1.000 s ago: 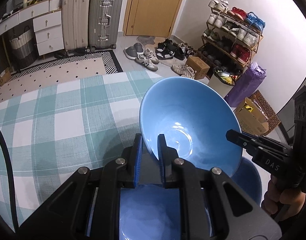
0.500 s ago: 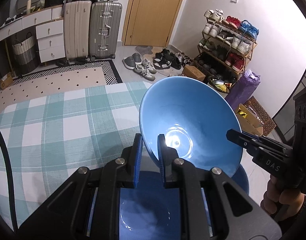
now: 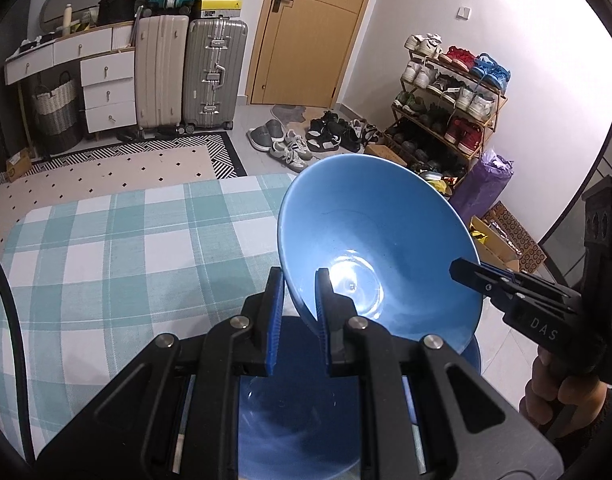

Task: Organize plates and bowls
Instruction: 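Lift the held blue bowls off the cloth with both grippers, then carry the held blue bowls toward the stacked cream plates with both grippers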

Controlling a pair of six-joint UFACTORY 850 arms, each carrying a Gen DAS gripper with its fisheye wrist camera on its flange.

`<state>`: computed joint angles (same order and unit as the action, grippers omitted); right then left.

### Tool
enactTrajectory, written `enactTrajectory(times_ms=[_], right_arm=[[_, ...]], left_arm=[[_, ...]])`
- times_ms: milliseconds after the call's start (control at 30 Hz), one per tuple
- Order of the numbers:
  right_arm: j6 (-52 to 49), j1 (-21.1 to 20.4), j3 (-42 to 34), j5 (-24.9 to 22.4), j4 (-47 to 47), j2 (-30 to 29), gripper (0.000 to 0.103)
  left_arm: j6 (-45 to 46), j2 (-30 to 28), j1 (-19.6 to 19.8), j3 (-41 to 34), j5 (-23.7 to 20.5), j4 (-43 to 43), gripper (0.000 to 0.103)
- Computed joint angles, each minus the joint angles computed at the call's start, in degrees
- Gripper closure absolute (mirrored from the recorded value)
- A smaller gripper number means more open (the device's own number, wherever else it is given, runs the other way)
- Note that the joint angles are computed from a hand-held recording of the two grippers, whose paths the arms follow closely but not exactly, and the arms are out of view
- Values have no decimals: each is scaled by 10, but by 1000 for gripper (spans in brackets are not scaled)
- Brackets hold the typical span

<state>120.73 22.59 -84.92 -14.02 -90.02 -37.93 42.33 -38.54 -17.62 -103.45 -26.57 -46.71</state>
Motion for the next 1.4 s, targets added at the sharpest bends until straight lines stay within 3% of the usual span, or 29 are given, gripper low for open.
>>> enactTrajectory(times_ms=[600,767,1400], right_arm=[[68,24,27,0,-70,21,85],[129,27,39,-6,-124,27,85],[144,54,41,-16,-147,19,85]], left_arm=[[61,91,12,114,24,-45,91],[88,117,15,150,24,-69,91],[165,164,39,225,28,-142,90]])
